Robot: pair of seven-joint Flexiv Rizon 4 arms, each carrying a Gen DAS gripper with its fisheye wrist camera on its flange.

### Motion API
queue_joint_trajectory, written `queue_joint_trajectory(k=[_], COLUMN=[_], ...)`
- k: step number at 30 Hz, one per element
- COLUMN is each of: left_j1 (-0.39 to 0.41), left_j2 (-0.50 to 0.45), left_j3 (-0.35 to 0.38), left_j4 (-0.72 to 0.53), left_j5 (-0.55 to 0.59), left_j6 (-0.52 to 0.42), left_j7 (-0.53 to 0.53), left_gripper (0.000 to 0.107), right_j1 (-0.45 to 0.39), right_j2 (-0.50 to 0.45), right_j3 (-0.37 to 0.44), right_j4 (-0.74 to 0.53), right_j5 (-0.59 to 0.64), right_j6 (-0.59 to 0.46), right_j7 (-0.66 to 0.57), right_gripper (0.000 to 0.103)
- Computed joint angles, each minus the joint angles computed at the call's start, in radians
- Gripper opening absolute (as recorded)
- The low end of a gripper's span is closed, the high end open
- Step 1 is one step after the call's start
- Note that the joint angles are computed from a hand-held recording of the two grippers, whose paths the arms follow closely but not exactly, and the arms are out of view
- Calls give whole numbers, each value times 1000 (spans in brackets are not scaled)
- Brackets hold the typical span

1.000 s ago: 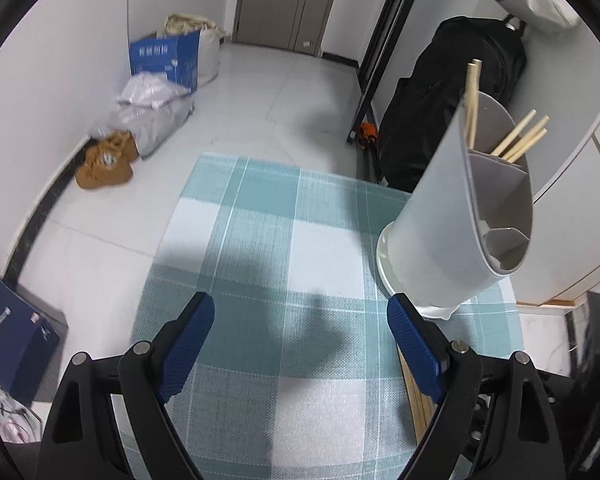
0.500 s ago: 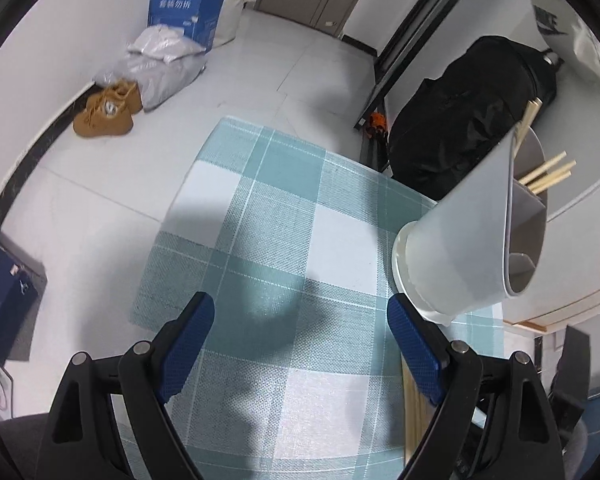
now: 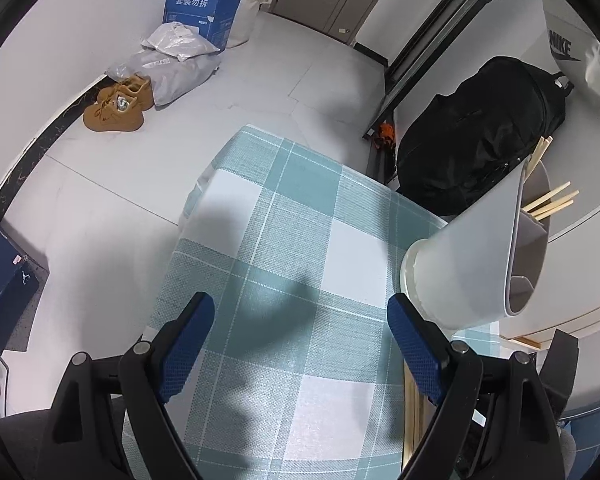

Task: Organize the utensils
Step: 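Lower the right gripper onto the chopstick pile and close on one chopstick, then close the left gripper on a chopstick while the right gripper holds its chopstick raised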

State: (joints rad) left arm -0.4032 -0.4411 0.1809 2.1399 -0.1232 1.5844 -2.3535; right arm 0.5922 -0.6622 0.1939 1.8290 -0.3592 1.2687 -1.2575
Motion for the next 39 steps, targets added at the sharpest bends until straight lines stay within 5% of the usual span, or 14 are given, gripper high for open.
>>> queue_joint_trajectory(k=[12,16,28,33,39], left_j1=[-46,1,58,8,-94], left_j2=[5,9,-40,-71,-89], left_j3=[63,3,-182,-150,-49], left_j4=[-29,-28,-106,-161,-239], left_j5=[80,96,61,80,200], left_j6=[-81,-90,-197,-265,-362], left_j7=[-29,-8,166,161,53], left_gripper=[85,85,85,85,85], right_j1=[30,3,-156,-192,-169], right_j2=[-49,-56,50,83,92], right_j3=[-25,12,149,153,96], right_j4=[-68,-78,94,156,153], right_j5=[-36,4,157,153,162], right_j6=[-2,6,394,521,551], right_j7=[20,5,-9,35,158], right_gripper=[8,4,4,4,4])
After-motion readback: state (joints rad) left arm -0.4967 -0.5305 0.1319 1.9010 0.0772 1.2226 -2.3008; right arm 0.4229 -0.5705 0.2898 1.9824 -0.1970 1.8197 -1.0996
